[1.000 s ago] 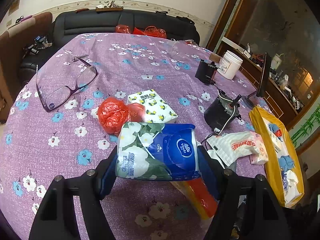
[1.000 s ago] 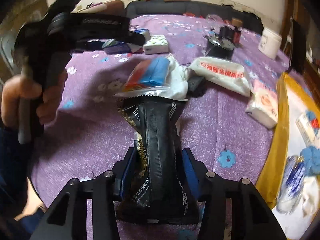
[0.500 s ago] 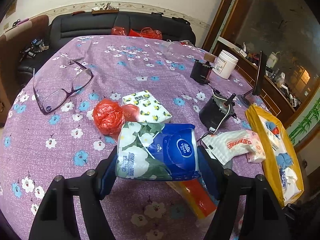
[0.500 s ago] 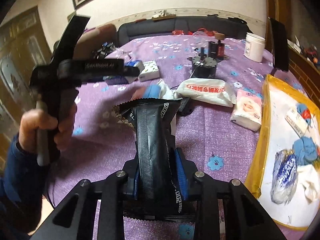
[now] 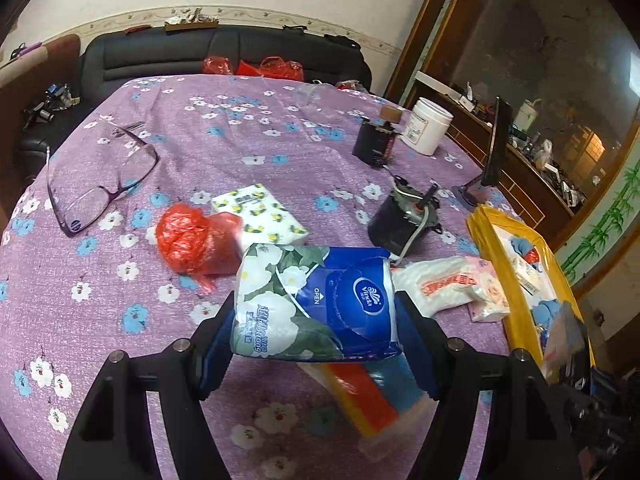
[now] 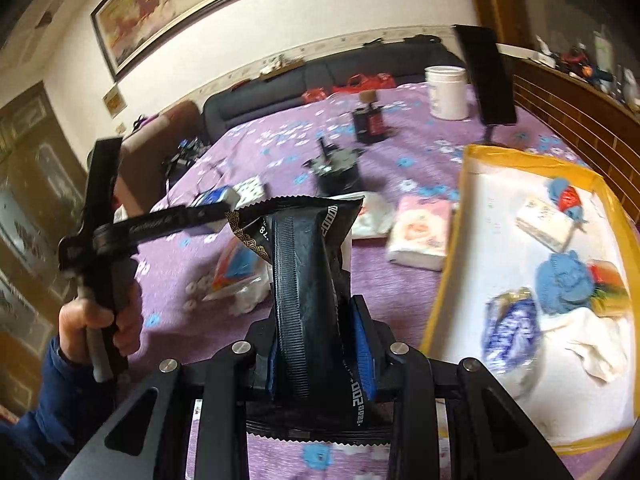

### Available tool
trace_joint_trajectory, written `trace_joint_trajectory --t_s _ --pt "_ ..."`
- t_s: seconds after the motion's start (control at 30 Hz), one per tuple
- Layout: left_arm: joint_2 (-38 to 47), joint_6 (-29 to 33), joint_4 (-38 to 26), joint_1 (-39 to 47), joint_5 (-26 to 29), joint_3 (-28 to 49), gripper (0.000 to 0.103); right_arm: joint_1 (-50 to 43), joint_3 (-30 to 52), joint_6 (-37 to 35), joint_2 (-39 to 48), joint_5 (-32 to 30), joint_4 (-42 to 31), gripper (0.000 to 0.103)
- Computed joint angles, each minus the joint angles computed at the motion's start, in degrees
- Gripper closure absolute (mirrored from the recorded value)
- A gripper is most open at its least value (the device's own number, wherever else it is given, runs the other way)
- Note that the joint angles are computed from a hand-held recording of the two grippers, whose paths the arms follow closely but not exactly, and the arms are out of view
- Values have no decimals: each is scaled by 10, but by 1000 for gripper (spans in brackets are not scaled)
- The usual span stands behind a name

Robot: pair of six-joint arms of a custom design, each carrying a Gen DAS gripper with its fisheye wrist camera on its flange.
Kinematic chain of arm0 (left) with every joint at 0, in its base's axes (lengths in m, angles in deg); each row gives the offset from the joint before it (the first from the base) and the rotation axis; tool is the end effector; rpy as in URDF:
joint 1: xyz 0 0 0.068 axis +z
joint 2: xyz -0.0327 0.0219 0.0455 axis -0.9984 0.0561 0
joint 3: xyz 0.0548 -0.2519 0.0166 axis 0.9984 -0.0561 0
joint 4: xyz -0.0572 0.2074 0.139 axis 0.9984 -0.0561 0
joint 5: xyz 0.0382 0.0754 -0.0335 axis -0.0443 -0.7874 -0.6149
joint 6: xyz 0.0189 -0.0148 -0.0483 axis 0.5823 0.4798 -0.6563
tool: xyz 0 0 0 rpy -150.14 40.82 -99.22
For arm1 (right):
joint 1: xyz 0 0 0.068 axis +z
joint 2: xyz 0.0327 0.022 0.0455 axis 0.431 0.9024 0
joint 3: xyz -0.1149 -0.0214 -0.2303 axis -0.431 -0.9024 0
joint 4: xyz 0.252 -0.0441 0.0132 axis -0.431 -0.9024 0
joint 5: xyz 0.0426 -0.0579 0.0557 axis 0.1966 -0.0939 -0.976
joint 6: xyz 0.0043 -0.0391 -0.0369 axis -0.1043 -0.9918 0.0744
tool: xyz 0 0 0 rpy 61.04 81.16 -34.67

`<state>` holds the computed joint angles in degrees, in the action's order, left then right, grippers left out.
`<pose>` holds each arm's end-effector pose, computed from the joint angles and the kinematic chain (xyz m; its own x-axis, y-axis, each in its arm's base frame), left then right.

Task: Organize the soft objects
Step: 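Lift the black bag and tissue pack and carry them toward the tray, then lower the black bag and tissue pack into the tray and open both tools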

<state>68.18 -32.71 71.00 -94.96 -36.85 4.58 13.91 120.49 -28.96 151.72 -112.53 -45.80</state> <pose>0.2340 -0.0317 0.1524 -0.6656 -0.3663 -0.6502 -0.2270 0.9294 -0.2911 0.2545 -0.0277 0.1542 -0.6659 -0.2737 -0.6940 -0.5969 0.7535 0.2756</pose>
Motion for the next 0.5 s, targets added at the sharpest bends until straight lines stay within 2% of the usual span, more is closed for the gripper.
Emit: trace_joint_trajectory --t_s 0.3,0.5 --pt "35 -21 -48 -101 -52 76 30 -94 95 -18 66 -51 -62 70" --pt "141 -31 -61 -197 -72 196 31 -155 196 -12 127 -55 -94 70"
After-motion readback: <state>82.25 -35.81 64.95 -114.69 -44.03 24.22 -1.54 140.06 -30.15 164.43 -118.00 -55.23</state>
